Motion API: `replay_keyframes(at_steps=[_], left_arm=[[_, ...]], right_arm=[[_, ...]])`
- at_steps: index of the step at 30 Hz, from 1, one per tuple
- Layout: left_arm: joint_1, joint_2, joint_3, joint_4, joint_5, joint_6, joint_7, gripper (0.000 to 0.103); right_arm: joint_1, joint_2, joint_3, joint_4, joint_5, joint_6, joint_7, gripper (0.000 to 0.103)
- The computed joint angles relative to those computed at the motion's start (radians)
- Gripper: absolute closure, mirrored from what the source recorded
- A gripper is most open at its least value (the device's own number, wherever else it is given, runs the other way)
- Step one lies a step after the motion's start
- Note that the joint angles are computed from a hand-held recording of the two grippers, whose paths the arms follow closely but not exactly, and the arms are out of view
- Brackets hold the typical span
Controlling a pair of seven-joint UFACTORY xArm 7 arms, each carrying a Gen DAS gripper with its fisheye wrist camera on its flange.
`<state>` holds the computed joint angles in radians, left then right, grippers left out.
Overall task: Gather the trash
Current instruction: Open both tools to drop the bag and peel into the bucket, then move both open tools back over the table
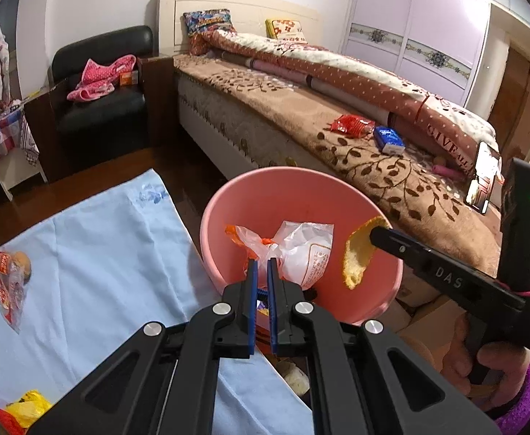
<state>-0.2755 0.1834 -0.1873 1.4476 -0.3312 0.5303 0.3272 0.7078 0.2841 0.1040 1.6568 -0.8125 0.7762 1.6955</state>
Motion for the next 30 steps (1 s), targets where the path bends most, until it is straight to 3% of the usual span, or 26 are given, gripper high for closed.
replay_keyframes(at_steps=[4, 9, 11, 13, 17, 23, 30], left_arm=[[-0.004, 0.007, 0.001, -0.004, 0.014, -0.001, -0.006, 0.098], [0.003, -0.001, -0.007, -0.011, -0.021, -0.001, 0.020, 0.081], [0.007, -0.010, -0.008, -0.019, -0.040, -0.006, 0.030, 0.074], [0.010, -0.019, -0.006, -0.027, -0.056, -0.010, 0.035, 0.072], [0.013, -0.039, 0.004, -0.045, -0.059, -0.008, 0.027, 0.061], [0.017, -0.081, 0.021, -0.092, -0.051, -0.028, 0.005, 0.055], [0.038, -0.154, 0.056, -0.182, -0.023, -0.045, -0.031, 0.055]], right_arm=[[0.002, 0.002, -0.001, -0.001, -0.004, 0.007, 0.005, 0.097], [-0.005, 0.007, 0.004, 0.003, 0.037, 0.013, -0.007, 0.097], [-0.004, 0.008, 0.003, 0.005, 0.048, 0.022, -0.006, 0.093], [-0.002, 0.004, 0.000, 0.000, 0.044, 0.019, 0.006, 0.079], [0.003, 0.003, 0.001, 0.007, 0.034, 0.030, 0.016, 0.074], [0.023, 0.020, 0.005, 0.052, 0.020, 0.049, 0.003, 0.074], [0.055, 0.069, -0.001, 0.135, 0.013, 0.036, -0.035, 0.074]])
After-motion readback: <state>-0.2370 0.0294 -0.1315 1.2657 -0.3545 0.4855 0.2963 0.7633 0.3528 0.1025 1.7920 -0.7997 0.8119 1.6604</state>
